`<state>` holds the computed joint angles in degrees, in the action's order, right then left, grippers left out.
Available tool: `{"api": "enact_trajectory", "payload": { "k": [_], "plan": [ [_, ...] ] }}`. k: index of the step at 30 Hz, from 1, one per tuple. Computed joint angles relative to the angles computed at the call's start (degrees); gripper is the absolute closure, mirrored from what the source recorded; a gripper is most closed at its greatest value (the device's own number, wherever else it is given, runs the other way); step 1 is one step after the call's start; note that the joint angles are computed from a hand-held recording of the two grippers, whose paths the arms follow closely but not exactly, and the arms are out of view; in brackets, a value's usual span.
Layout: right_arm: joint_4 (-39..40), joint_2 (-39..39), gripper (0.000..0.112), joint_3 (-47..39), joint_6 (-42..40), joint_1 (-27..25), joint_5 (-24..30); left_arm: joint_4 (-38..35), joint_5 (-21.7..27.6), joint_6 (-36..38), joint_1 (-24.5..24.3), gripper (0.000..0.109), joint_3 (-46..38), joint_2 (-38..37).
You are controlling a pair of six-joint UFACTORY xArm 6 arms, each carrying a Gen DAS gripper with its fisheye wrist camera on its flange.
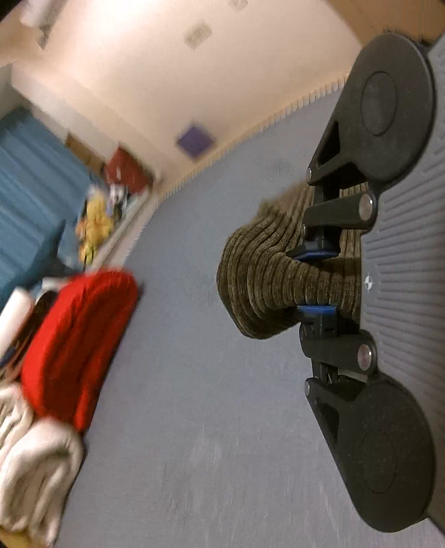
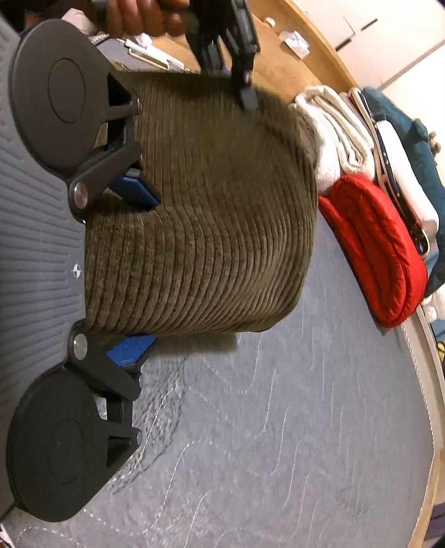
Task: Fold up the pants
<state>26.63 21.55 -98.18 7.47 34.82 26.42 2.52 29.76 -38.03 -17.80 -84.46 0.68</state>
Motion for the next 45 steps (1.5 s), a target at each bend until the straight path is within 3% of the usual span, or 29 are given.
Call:
{"api": "enact_trajectory", "payload": {
  "k": [3,4,6,9,10,13,15,17,20,23,26,30,33,35,38,39,42,45],
  "plan": [
    [1.19,1.15,0.024,-2.22,-3.19,0.58,2.93,10.72,13.45,-7.05,0.18,0.062,-3.06,2.46],
    [0.22,1.57,0.024,-2.99,-3.44,0.82,4.29,12.44,14.83,-7.32,-0.12,0.057,-3.76,2.93],
    [-2.15,2.51,0.024,-4.60,-2.57,1.20,6.32,18.62,12.89,-10.46,-1.14,0.054,-2.90,1.69],
    [-4.98,3.52,0.023,-7.11,-1.36,1.05,9.50,29.31,8.57,-13.42,-3.63,0.037,-1.11,-0.59],
    [-5.45,3.85,0.024,-7.81,-1.49,0.98,10.34,30.63,6.98,-13.03,-4.20,0.037,-0.74,-0.71],
    [-7.94,5.64,0.028,-10.58,-0.76,1.06,13.71,24.93,5.46,-6.04,-4.55,0.041,-1.08,1.03],
    [-7.71,5.48,0.029,-9.55,-0.36,1.10,13.85,19.86,13.45,-1.13,-4.75,0.051,-4.51,4.49],
    [-6.68,5.79,0.029,-9.53,0.11,0.97,14.34,19.63,19.99,4.00,-5.46,0.051,-7.38,7.97],
    [-4.57,6.72,0.029,-11.08,0.04,0.67,15.46,19.52,18.23,3.63,-5.22,0.043,-6.56,7.13],
    [-0.40,6.35,0.029,-10.82,-1.66,-0.11,14.30,17.83,14.16,-0.14,-4.14,0.024,-2.82,4.15],
    [4.42,5.64,0.028,-9.18,-2.64,-1.16,9.37,16.21,13.52,-2.22,-2.61,0.021,-3.43,4.19],
    [5.74,10.60,0.024,-15.59,-4.13,-2.20,10.99,13.49,13.28,-5.93,-1.15,0.011,-3.57,4.30],
    [5.65,13.17,0.023,-18.70,-3.50,-2.40,10.75,12.60,11.81,-9.42,0.34,0.011,-0.81,2.40],
    [5.44,13.86,0.023,-19.93,-4.24,-2.34,10.40,7.67,10.33,-7.27,1.43,0.011,0.90,1.44],
    [4.60,16.51,0.018,-23.99,-4.72,-2.52,12.47,-6.03,12.27,2.06,2.79,0.011,0.73,3.22],
    [5.14,17.90,0.018,-25.92,-4.35,-2.75,14.06,-8.84,13.06,4.54,2.93,0.011,0.63,3.99],
    [8.82,21.76,0.018,-31.75,-3.13,-4.07,20.22,-18.83,9.36,10.91,3.38,0.011,2.87,4.85],
    [10.97,24.48,0.033,-36.74,-3.50,-4.78,24.11,-20.08,7.75,12.36,2.94,0.016,3.59,5.08]
  ]
}}
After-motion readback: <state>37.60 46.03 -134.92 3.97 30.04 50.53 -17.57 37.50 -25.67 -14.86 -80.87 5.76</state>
